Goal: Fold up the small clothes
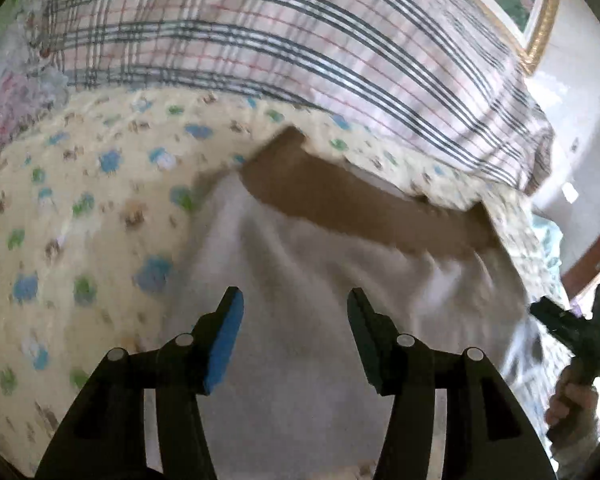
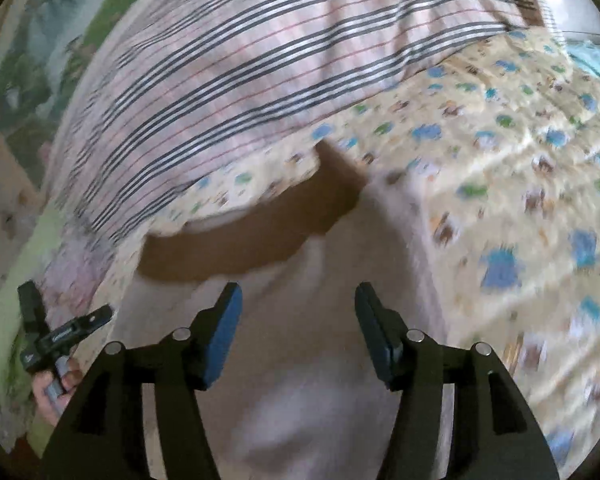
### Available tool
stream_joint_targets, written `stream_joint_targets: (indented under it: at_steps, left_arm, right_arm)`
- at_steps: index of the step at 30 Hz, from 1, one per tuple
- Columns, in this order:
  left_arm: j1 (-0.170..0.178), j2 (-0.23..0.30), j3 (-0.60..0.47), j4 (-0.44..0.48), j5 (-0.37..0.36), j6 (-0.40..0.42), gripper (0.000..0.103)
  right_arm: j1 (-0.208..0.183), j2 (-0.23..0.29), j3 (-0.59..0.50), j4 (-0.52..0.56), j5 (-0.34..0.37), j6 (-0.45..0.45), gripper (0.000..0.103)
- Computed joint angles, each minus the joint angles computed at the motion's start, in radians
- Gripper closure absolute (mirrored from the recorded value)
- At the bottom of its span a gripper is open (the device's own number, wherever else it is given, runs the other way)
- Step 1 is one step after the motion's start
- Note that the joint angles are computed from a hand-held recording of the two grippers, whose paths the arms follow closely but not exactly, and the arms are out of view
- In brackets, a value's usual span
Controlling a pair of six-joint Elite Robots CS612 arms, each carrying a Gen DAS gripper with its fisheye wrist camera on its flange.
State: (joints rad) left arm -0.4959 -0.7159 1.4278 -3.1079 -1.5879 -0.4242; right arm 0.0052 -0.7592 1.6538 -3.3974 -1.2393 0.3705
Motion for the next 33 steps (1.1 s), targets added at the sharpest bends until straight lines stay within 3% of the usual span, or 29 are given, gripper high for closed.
stream_joint_targets:
  at_steps: [4,6,9,13,16,22,29,33]
  left_arm:
    - [-0.004,-0.004,0.032,0.045,0.019,-0.013,0.048]
    - [-0.007,-0.009,0.047,0.07,0.066,-0.016,0.048]
    - [-0.006,-0.017,0.06,0.096,0.121,-0.023,0.046]
    - [0.003,-0.045,0.109,0.068,0.122,-0.107,0.047]
    - [0.003,-0.069,0.163,0.012,0.101,-0.169,0.045]
    - [-0.013,-0.103,0.24,-0.044,0.086,-0.252,0.038]
    - [-0.02,-0.088,0.26,-0.077,0.012,-0.343,0.036]
    - [-0.024,-0.071,0.25,-0.112,0.014,-0.383,0.033]
  right_arm:
    - [0.0,-0.025,0.065,0.047,-0.005,-0.045,0.043]
    - [0.0,-0.041,0.096,0.074,-0.07,-0.047,0.043]
    - [-0.024,-0.05,0.144,0.009,-0.048,0.003,0.043]
    - [-0.018,-0.075,0.179,-0.033,-0.135,0.037,0.043]
    - [-0.023,-0.072,0.196,-0.12,-0.086,0.075,0.043]
    - [0.006,-0.055,0.179,-0.145,-0.042,0.05,0.043]
    - [0.031,-0.02,0.156,-0.148,0.035,0.028,0.042]
    - [0.037,-0.005,0.147,-0.158,0.071,0.009,0.042]
